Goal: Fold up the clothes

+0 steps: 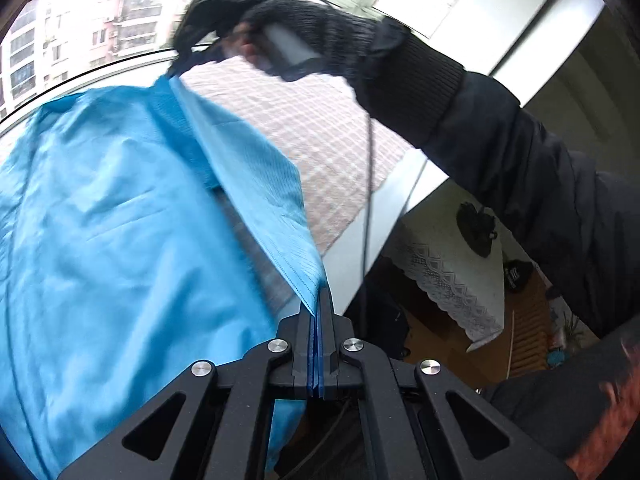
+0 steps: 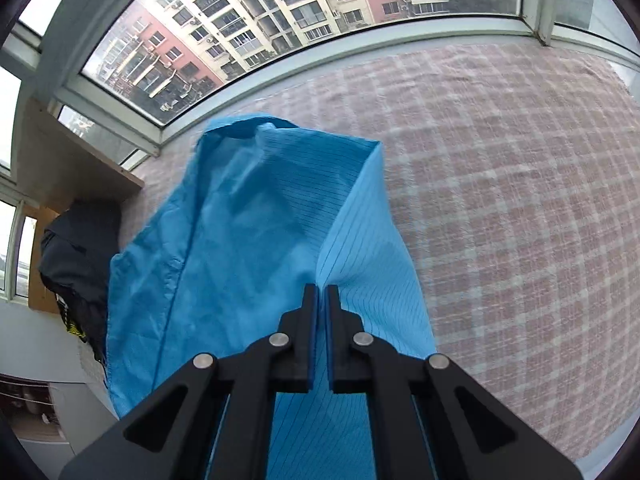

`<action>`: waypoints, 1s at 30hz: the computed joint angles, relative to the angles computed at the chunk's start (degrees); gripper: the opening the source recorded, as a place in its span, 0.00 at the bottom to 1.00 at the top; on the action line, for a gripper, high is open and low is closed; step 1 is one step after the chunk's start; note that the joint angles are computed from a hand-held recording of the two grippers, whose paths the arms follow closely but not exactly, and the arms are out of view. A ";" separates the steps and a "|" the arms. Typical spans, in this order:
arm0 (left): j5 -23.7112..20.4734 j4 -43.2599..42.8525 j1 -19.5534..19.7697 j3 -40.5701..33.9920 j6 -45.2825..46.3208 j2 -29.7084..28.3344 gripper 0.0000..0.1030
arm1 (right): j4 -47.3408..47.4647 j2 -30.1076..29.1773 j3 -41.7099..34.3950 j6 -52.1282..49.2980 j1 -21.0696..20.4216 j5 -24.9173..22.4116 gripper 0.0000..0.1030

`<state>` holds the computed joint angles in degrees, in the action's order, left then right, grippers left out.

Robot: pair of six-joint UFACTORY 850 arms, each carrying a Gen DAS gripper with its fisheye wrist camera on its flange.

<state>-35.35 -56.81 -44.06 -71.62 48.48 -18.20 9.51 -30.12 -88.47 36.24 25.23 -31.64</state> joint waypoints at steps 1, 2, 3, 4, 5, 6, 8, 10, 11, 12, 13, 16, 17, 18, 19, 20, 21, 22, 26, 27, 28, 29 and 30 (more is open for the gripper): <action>0.03 -0.01 1.18 1.86 -0.36 1.54 0.00 | 0.42 -0.71 -1.44 -0.20 0.96 -0.27 0.04; 0.05 -0.16 2.46 3.92 -0.79 3.03 0.00 | 0.48 -2.04 -3.63 -0.40 1.92 -1.17 0.04; 0.03 -0.27 3.80 5.94 -1.28 4.45 0.00 | 0.34 -3.83 -6.40 -0.61 2.87 -2.53 0.04; -0.05 -0.30 5.19 7.86 -1.81 5.82 0.00 | 0.22 -5.70 -9.34 -0.87 3.78 -3.99 0.04; -0.36 -0.66 6.51 9.69 -2.32 6.66 0.00 | 0.21 -8.03 -12.72 -1.15 4.72 -5.56 0.04; -0.73 -1.03 7.84 11.44 -2.85 7.33 0.00 | 0.67 -10.55 -16.02 -1.59 5.52 -6.97 0.04; -1.64 -1.82 10.00 14.29 -2.86 7.85 0.00 | 2.51 -14.94 -20.80 -2.58 6.58 -8.85 0.04; -1.98 -1.19 11.68 16.03 -3.63 6.97 0.00 | 4.68 -20.64 -26.96 -3.53 7.24 -11.98 0.05; -2.35 -1.50 12.57 16.74 -3.51 6.49 0.00 | 6.00 -23.47 -30.09 -4.09 7.45 -13.69 0.08; -2.80 -2.27 13.47 17.41 -2.87 5.85 0.00 | 6.87 -25.87 -32.86 -4.53 7.63 -15.34 0.09; -2.57 -1.39 13.95 17.61 -3.71 5.23 0.00 | 6.45 -27.77 -35.35 -3.73 7.88 -17.12 0.10; -2.54 1.13 14.58 17.12 -4.07 3.10 0.00 | 6.24 -27.51 -35.47 -2.21 8.03 -18.02 0.14; -2.40 2.31 14.53 16.83 -4.50 2.57 0.00 | 6.92 -25.28 -32.59 -2.66 7.91 -16.10 0.14; -2.30 2.86 14.45 16.80 -4.21 2.36 0.00 | 7.72 -22.18 -28.72 -3.46 7.70 -13.71 0.16; -3.07 2.16 14.61 16.81 -2.96 2.13 0.00 | 7.02 -18.15 -23.67 -3.05 7.68 -10.98 0.24; -3.70 1.86 14.73 16.74 -2.28 1.81 0.00 | 5.08 -13.85 -18.43 -1.43 7.81 -8.25 0.30; -4.25 1.71 14.81 16.65 -1.78 1.48 0.01 | 2.81 -9.80 -13.77 0.58 7.95 -5.86 0.32; -4.79 1.58 14.90 16.56 -1.28 1.13 0.01 | -0.62 -5.76 -8.76 4.23 8.37 -4.38 0.34; -5.86 1.45 15.22 17.46 0.35 0.47 0.03 | -11.01 8.78 10.81 19.06 11.08 -1.60 0.35; -6.47 0.60 15.43 17.91 1.14 0.44 0.07 | -10.19 11.85 15.73 20.76 11.83 0.34 0.35; -7.09 -0.23 15.65 18.36 1.91 0.39 0.10 | -9.05 14.13 19.89 22.37 12.79 2.62 0.35; -7.17 -0.43 15.48 18.63 2.41 0.44 0.13 | -8.12 15.92 23.48 24.06 13.89 4.79 0.35; -7.13 -0.51 15.23 18.88 2.87 0.50 0.13 | -7.01 17.25 26.54 25.47 15.07 7.08 0.35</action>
<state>-42.48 -57.32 -28.83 -52.74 51.35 -17.70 2.50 -12.88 -61.93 61.71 40.30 -24.56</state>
